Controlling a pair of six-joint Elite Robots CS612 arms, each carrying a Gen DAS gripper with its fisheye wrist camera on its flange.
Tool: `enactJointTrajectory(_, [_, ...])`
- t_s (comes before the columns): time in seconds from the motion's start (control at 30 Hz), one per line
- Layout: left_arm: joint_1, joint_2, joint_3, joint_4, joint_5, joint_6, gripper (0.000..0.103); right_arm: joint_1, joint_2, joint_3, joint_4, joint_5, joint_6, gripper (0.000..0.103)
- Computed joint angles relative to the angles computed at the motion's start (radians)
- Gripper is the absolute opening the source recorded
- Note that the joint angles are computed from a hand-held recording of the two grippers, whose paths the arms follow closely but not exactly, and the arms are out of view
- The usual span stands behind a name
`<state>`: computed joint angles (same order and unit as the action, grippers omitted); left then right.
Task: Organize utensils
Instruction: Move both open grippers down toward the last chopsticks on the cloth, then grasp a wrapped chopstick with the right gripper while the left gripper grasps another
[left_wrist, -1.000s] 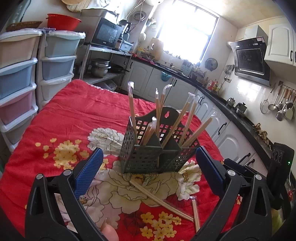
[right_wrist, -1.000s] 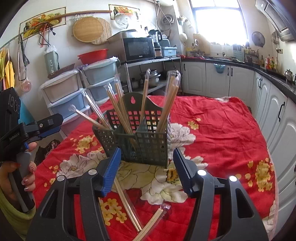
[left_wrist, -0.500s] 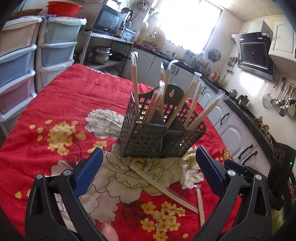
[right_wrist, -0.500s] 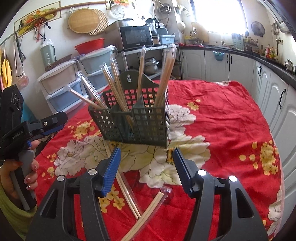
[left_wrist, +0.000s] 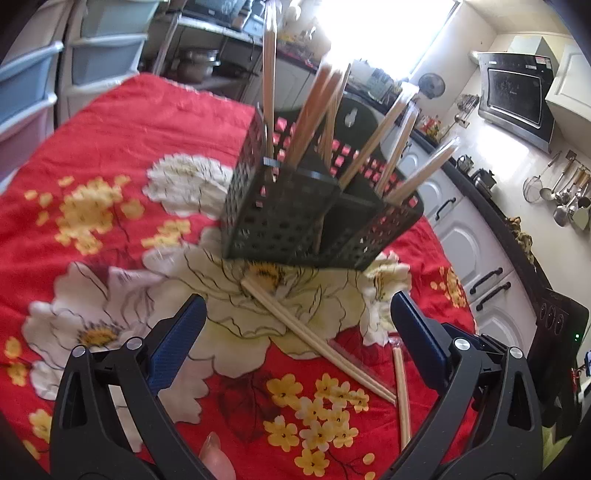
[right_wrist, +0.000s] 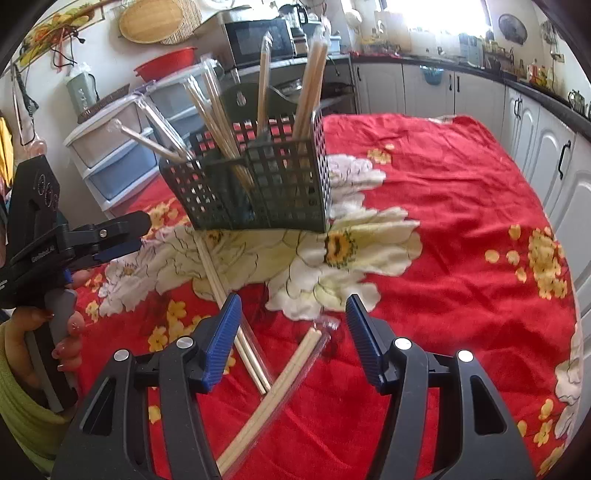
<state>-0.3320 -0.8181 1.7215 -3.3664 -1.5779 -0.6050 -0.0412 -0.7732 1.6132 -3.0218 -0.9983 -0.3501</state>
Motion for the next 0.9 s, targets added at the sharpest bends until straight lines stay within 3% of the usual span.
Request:
enactJointTrajectory(0.17, [0.006,0.02,-0.018,0.027,-0.05,-0.028,0.091,0.0,0.006,-0.008,0.057,-0.012,0.008,0.057])
enactJointTrajectory(0.23, [0.01,0.029,-0.028,0.037,-0.074,-0.041,0.081,-0.001,0.008,-0.011,0.074,-0.014,0.004,0.057])
enactJointTrajectory(0.43, [0.029,0.061,-0.068,0.072,-0.152,-0.095,0.069,0.004,0.012,-0.023,0.131,-0.03,-0.014,0.056])
enactJointTrajectory(0.77, [0.054,0.098,-0.115,0.069,-0.201,-0.161,0.059,0.007,0.024,-0.054,0.246,-0.042,-0.013,0.043])
enactJointTrajectory(0.9, [0.063,0.107,-0.125,0.071,-0.208,-0.173,0.046,0.007,0.029,-0.064,0.263,-0.041,-0.011,0.032])
